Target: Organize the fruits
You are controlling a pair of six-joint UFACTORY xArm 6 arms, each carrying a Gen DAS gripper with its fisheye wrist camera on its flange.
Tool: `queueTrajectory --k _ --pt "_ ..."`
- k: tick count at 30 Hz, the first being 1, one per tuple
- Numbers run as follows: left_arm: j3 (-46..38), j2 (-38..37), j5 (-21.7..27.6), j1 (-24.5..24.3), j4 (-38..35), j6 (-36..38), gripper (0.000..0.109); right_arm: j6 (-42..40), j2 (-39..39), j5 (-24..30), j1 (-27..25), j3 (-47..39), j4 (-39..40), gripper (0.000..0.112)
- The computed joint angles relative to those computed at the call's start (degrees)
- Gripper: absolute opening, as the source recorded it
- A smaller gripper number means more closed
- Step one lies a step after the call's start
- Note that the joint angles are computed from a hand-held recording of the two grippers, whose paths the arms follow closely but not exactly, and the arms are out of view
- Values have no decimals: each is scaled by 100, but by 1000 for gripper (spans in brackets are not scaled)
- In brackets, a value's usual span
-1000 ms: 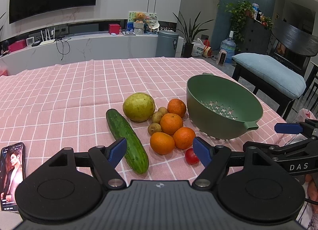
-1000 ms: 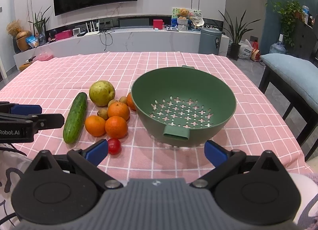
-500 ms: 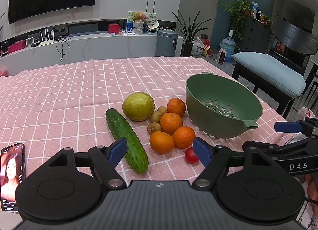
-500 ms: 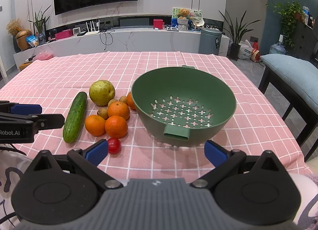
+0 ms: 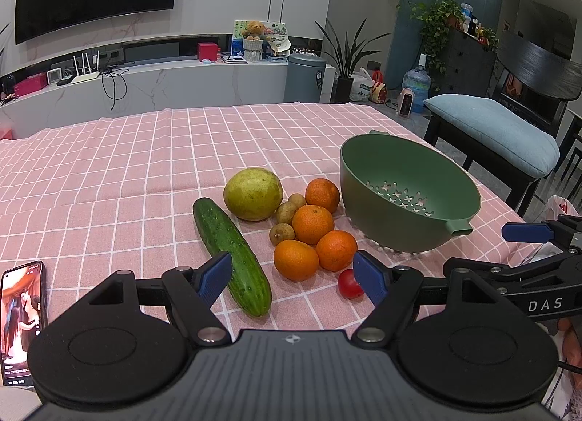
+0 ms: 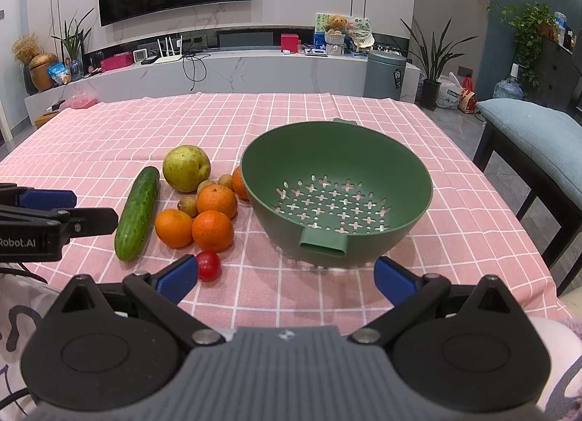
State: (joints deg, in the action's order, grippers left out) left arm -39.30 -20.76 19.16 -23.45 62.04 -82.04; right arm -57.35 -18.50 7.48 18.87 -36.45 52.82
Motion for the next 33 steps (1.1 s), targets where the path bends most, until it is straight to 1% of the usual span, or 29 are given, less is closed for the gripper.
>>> queueTrajectory --k 20,23,26,28,30,31,33 --pt "-9 15 15 -1 -38 47 89 154 25 -14 -8 17 -230 99" --pt "-13 55 26 -5 -15 8 89 342 41 -23 -8 21 -441 99" --pt "-16 83 53 -20 27 -78 89 730 18 -49 -48 51 -855 99" --pt "-10 70 90 -27 -54 -47 89 744 18 66 -73 10 -864 99" --pt "-22 56 108 -13 -233 90 85 798 15 173 -88 -23 -900 99" --pt "-28 41 118 -3 -392 222 81 772 14 217 -97 -49 -871 99" --pt "-44 10 121 25 -776 557 80 692 21 376 -123 -134 -813 99"
